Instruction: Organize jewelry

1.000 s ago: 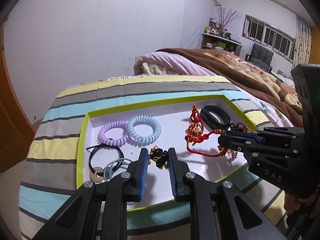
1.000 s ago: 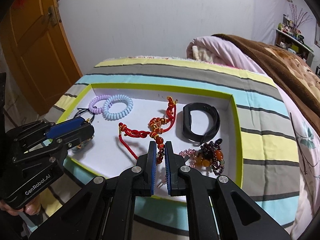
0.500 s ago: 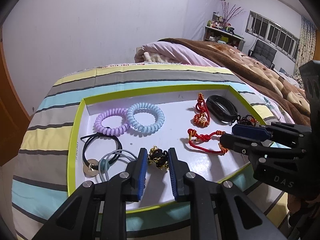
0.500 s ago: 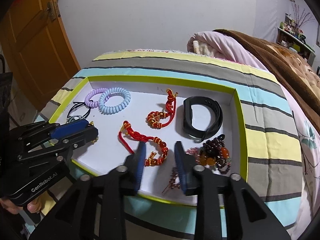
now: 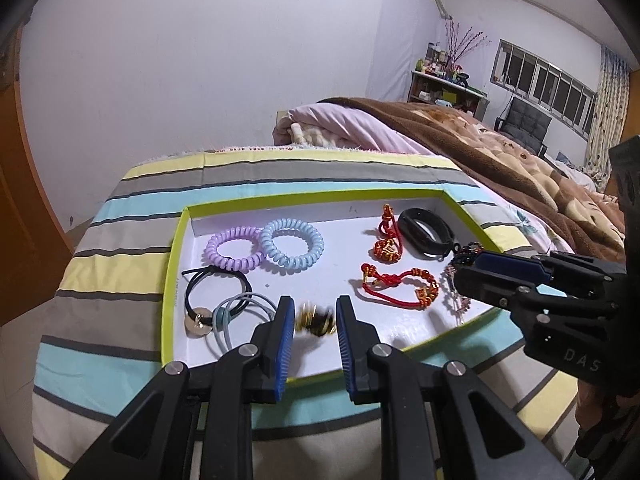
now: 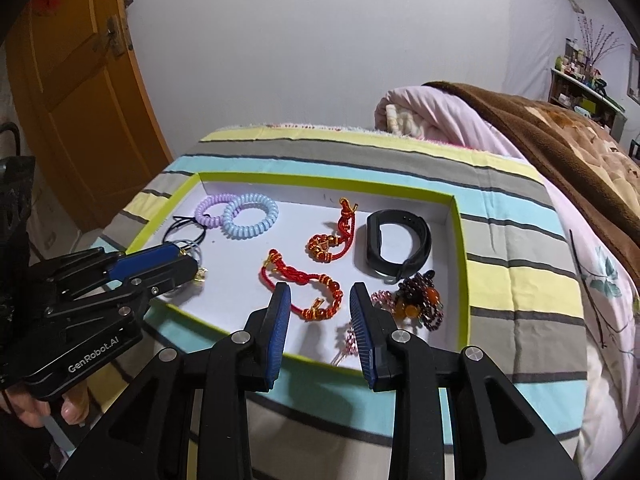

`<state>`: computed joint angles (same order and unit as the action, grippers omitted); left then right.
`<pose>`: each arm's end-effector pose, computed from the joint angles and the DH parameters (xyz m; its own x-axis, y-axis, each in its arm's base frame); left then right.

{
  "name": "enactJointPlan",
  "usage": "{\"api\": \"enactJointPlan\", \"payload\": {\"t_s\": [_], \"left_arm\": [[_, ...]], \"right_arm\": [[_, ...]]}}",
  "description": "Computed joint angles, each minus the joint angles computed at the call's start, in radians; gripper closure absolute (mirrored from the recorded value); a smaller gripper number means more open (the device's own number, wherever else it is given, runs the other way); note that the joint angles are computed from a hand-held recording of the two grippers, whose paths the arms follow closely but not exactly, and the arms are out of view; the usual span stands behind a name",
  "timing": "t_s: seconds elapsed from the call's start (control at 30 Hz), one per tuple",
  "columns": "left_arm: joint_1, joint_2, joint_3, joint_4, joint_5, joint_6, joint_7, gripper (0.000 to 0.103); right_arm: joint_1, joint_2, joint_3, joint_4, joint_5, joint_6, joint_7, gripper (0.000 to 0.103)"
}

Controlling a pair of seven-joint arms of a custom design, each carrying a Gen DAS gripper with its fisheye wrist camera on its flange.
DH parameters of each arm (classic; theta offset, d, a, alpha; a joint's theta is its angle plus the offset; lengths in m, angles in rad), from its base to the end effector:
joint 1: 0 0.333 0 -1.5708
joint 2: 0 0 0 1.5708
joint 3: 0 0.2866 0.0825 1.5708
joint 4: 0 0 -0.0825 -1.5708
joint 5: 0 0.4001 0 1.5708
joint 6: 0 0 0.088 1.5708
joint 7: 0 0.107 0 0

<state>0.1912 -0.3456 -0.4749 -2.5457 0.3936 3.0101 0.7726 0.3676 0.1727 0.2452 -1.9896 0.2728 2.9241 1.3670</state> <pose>0.4638 -0.1673 0.4242 0.0607 -0.9929 0.1023 -0.6886 -0.1158 -0.7159 0.5405 0.3516 0.4304 0.5641 -0.8159 -0.1269 -0.6395 -0.3344 -0.6923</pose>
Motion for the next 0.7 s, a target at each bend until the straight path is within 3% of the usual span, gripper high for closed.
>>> {"api": "enactJointPlan", "payload": {"t_s": [0.33, 0.7], "left_arm": [[-0.05, -0.148, 0.001, -0.101, -0.093, -0.006, 0.016, 0.082], [-0.12, -0.427, -0.071, -0.23, -0.18, -0.14, -0.031, 0.082]], "right_arm": [[0.023, -0.124, -0.005, -0.129, 0.155, 0.047, -0.109, 0.071], [0.172, -0.302, -0.111, -0.315, 0.331, 0.109, -0.227, 0.071]]}}
